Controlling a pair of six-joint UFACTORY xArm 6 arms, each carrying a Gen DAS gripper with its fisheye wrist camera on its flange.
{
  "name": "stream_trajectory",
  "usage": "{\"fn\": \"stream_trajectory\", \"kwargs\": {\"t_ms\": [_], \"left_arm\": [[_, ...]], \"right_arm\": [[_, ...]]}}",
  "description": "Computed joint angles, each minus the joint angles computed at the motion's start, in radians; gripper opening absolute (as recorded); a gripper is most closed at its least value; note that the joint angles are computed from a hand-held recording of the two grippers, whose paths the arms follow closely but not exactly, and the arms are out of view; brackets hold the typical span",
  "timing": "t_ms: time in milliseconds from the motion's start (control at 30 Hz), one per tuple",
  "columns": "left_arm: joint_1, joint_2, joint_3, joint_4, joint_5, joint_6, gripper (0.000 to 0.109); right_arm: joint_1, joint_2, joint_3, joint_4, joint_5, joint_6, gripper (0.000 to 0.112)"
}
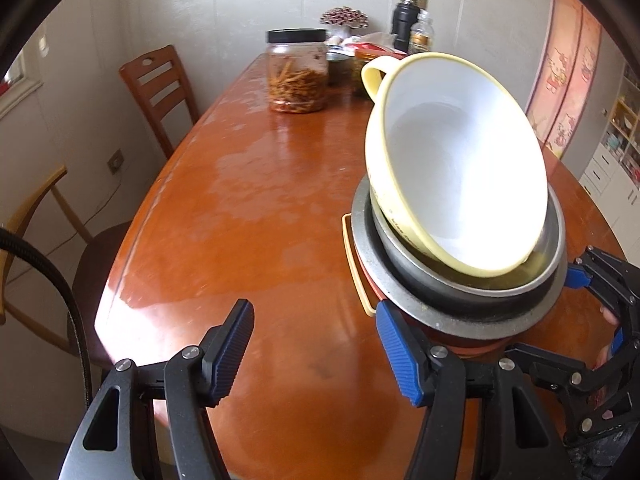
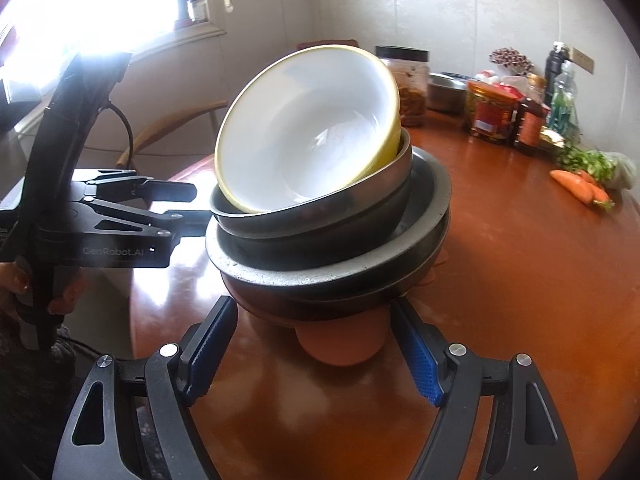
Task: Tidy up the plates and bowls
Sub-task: 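Lower the basin stack onto the steel tray atop the orange plates with both grippers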
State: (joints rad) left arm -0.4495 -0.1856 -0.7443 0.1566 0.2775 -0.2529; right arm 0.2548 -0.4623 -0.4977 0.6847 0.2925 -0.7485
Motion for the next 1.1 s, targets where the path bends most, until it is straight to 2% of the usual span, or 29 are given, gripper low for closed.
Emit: {"fn": "stream_trajectory", "kwargs": {"t_ms": [133, 533, 767, 833, 900, 933, 1033, 1100], "left_arm": [[-0.031, 0.036, -0.045, 0.048, 0.016, -0.04, 0.063], [-0.128, 0.158, -0.195, 0.098, 0.069, -0.081, 0.062], [-0.184, 0.216, -0.27, 0.136, 0.084, -0.12, 0.062], [-0.203, 0.232, -0.286, 0.061, 0.074, -0.06, 0.063], [-0.225, 0.251, -0.306, -0.077, 0.074, 0.051, 0.063], [-0.232, 0.256, -0.314, -0.085, 0.082, 0.059, 0.063], [-0.25, 0.276, -0.337, 0.023, 0.089, -0.027, 0.063], [-0.259, 0.28, -0.34, 0.018, 0.09, -0.033, 0.063]], "right_arm": [[-0.038, -0.024, 0.021, -0.005, 0.002, -0.018, 0.081], [-0.186, -0.033, 0.018, 0.124, 0.037, -0.171, 0.081], [-0.294, -0.066, 0.03, 0.188, 0.094, -0.255, 0.081], [-0.318, -0.078, 0.037, 0.19, 0.103, -0.264, 0.081], [-0.343, -0.086, 0.036, 0.221, 0.132, -0.296, 0.081], [-0.351, -0.088, 0.033, 0.231, 0.14, -0.308, 0.081], [-0.367, -0.115, 0.043, 0.241, 0.147, -0.325, 0.081], [-0.38, -0.121, 0.042, 0.247, 0.158, -0.332, 0.081]]}}
